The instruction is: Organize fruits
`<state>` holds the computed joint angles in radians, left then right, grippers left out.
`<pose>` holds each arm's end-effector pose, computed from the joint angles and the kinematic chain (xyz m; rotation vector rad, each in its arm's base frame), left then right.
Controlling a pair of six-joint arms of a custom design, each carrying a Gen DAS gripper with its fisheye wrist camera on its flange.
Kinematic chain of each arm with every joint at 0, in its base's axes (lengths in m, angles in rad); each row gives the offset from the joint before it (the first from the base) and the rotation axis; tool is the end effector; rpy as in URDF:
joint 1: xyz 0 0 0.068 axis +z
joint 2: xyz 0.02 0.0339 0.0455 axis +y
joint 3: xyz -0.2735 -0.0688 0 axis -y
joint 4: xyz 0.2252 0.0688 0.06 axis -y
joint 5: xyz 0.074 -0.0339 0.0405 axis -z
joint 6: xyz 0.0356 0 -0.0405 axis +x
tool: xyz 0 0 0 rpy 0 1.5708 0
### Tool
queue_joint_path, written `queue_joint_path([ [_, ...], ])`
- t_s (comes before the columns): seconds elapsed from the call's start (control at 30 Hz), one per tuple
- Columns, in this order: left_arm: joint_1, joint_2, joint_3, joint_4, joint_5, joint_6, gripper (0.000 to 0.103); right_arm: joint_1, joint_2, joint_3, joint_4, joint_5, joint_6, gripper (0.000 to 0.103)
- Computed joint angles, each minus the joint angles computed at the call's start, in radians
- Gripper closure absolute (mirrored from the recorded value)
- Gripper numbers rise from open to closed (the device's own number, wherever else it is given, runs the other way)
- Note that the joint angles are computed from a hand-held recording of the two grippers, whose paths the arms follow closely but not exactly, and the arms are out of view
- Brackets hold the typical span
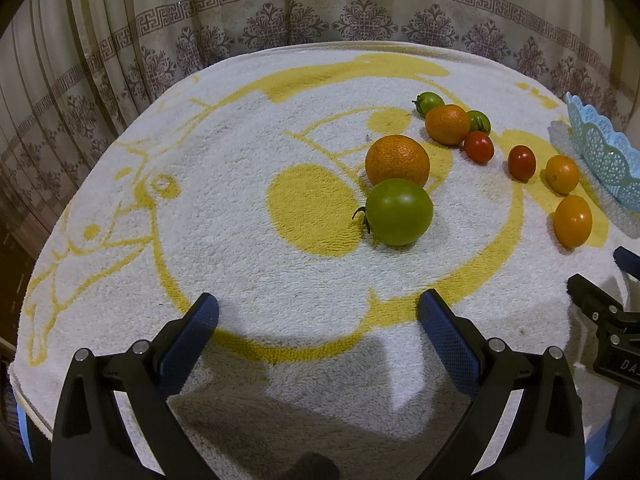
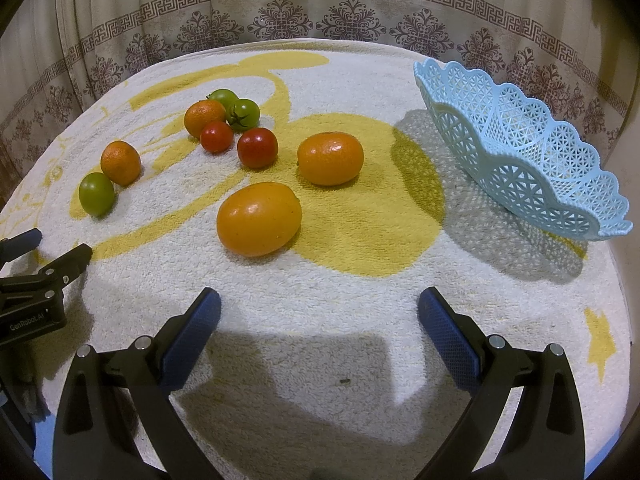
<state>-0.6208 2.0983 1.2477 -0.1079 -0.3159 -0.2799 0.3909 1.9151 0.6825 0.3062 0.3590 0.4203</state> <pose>0.3426 -0.2314 0.1319 0.2951 2.4443 0.0143 0.2896 0.1058 0.0926 0.1817 2.4115 -0.0845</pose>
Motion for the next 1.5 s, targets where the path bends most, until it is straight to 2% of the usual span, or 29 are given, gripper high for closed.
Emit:
queue_joint_path([
  [0.47, 0.007, -0.011, -0.018, 0.011, 0.023, -0.003, 0.005, 0.003, -0.01, 0.003, -0.006, -0.01, 0.009, 0.002],
  [0.67, 0.034, -0.042, -0.053, 0.046, 0.083, 0.009, 0.005, -0.026, -0.064, -0.06, 0.067, -0.072, 0.0, 0.002],
  [0.8, 0.011, -0.05, -0.045, 0.054, 0.042, 0.037, 0.005, -0.028, -0.095, -0.084, 0.109, -0.086, -0.012, 0.002],
  [0.97, -0.004, -0.039, 0.009, 0.049, 0.039, 0.059, 0.007, -0.038, -0.114, -0.086, 0.129, -0.101, -0.011, 0.002],
  [1.17, -0.004, 0.027, 0.118, -0.01, 0.069, 0.063, 0.028, -0.042, -0.116, -0.082, 0.138, -0.112, -0.014, 0.004],
  [1.3, 0.014, 0.051, 0.144, -0.015, 0.125, 0.048, 0.049, -0.039, -0.096, -0.053, 0.125, -0.125, -0.025, 0.018],
  [1.37, 0.025, 0.046, 0.13, 0.006, 0.165, 0.042, 0.054, -0.04, -0.081, -0.033, 0.114, -0.132, -0.029, 0.024],
  [1.43, 0.035, 0.031, 0.098, 0.044, 0.206, 0.037, 0.065, -0.04, -0.066, -0.01, 0.104, -0.141, -0.033, 0.026],
  [1.5, 0.041, 0.017, 0.074, 0.073, 0.226, 0.036, 0.067, -0.042, -0.053, 0.014, 0.094, -0.152, -0.039, 0.032],
])
